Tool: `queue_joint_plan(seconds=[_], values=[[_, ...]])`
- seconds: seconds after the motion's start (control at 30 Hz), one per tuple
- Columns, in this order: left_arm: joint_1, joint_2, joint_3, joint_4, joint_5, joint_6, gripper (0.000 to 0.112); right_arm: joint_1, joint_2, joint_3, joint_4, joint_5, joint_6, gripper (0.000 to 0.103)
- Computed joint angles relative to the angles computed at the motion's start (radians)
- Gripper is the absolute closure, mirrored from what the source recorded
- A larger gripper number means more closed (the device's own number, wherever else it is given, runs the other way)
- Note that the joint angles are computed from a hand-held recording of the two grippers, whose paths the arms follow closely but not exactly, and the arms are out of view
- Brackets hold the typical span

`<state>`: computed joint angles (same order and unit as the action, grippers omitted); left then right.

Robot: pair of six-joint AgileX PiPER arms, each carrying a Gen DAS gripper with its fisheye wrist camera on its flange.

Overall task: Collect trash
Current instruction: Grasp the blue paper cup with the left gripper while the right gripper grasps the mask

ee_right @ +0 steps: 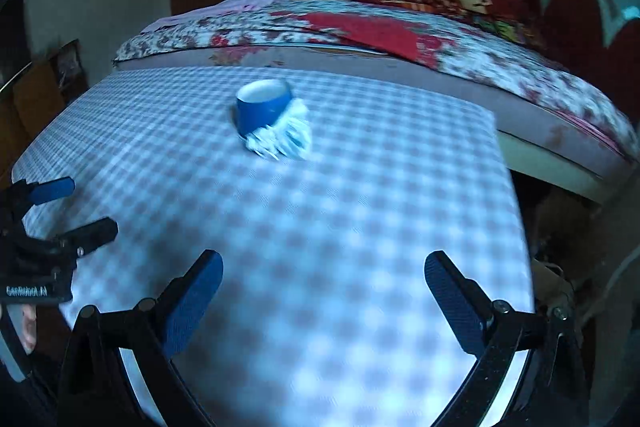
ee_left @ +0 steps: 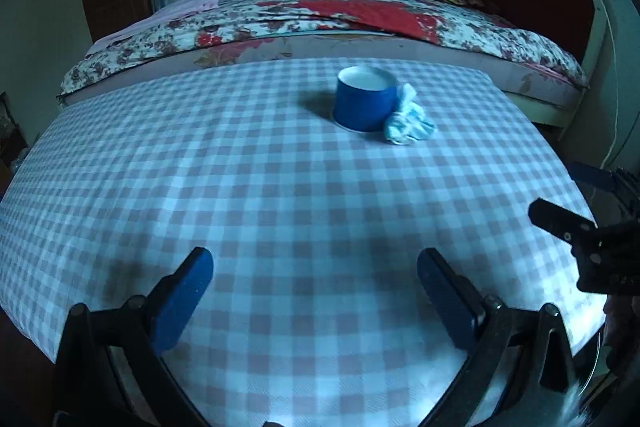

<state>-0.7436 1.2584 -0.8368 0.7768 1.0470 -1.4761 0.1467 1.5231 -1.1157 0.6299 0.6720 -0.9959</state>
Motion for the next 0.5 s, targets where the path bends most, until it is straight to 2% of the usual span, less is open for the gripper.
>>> queue_joint_plan(seconds=[0.07, 0.17, 0.37, 0.4, 0.47, 0.5], values=[[0.067, -0.001, 0.015, -0.005, -0.036, 0.044, 0.010, 0.095, 0.092, -0.078, -0.057, -0.040, 0.087, 0.003], [0.214, 0.028, 0.024, -0.026, -0.150, 0.137, 0.010, 0.175, 0.247, -0.236, -0.137, -0.049, 0.209, 0.014], [0.396, 0.122, -0.015, -0.076, -0.315, 0.271, 0.011, 0.222, 0.498, -0.540, -0.183, 0.056, 0.300, 0.031], [0.412, 0.147, -0.030, -0.080, -0.342, 0.282, 0.012, 0.221, 0.521, -0.570, -0.183, 0.070, 0.293, 0.042], [0.428, 0.180, -0.057, -0.081, -0.371, 0.296, 0.012, 0.215, 0.536, -0.593, -0.177, 0.067, 0.261, 0.056], [0.430, 0.202, -0.076, -0.079, -0.385, 0.301, 0.012, 0.204, 0.544, -0.608, -0.178, 0.072, 0.250, 0.067]])
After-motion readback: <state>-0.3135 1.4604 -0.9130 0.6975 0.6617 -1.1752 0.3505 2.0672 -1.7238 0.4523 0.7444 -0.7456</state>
